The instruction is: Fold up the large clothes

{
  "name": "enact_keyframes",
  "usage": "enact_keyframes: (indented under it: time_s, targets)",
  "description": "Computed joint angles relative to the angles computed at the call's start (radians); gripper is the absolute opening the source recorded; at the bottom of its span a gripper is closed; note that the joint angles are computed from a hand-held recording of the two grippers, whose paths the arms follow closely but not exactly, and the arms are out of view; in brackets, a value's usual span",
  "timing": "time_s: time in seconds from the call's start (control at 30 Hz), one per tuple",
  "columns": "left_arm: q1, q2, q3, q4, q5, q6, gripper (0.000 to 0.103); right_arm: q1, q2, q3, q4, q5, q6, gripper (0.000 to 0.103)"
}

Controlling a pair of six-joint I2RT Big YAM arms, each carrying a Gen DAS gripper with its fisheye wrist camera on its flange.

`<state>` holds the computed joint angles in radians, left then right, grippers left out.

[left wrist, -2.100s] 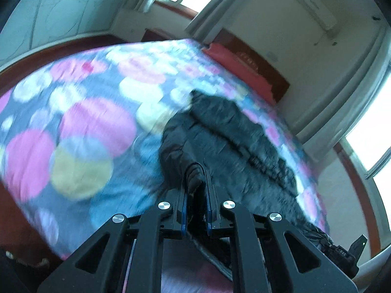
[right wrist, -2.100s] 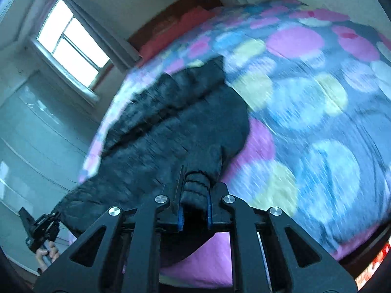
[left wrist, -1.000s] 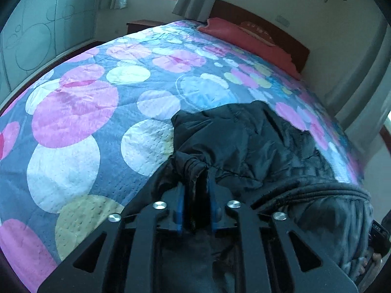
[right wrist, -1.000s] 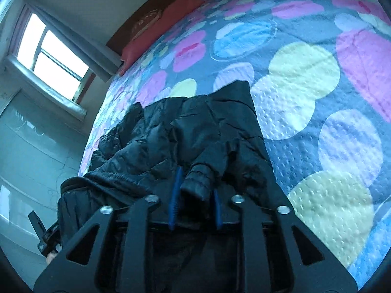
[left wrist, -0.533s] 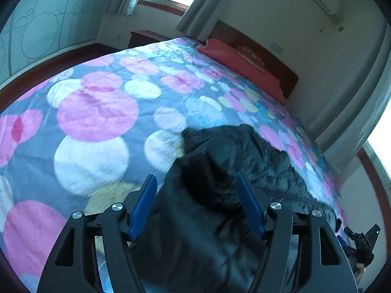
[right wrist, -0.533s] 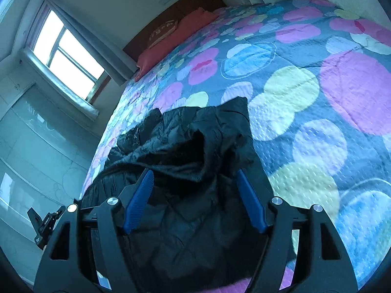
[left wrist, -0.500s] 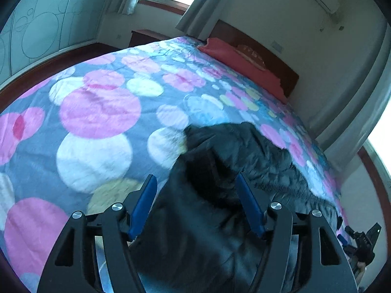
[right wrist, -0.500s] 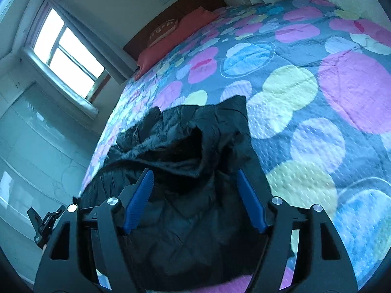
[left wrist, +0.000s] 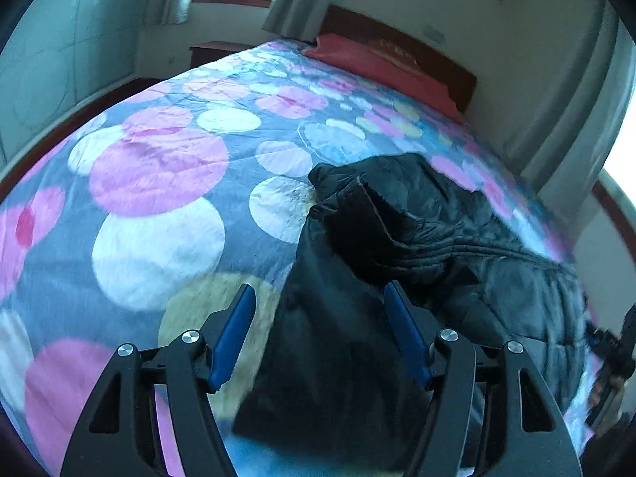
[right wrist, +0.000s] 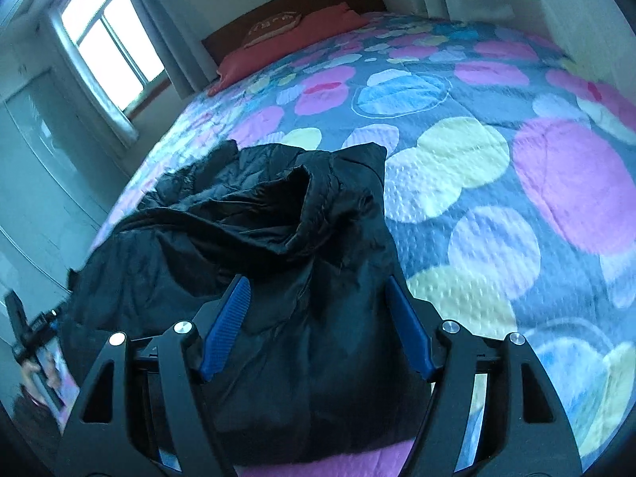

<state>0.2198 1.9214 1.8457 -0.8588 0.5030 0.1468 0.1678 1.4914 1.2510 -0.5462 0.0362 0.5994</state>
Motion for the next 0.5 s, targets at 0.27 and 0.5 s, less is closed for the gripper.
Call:
enact_keyframes:
  time_s: [0.27,0.5]
  targets:
    - [-0.032,0.145,0.233,-0.15,-0.048,0.116,0.066,-0.028,0.068,0.093,-0.03,-0.028,-0.059,0.075]
    - [-0.05,0.297,0.497,-0.361,-0.063,0.256,0.066,-0.043,0.135,0.177,-0.065,-0.055,-0.137,0.08]
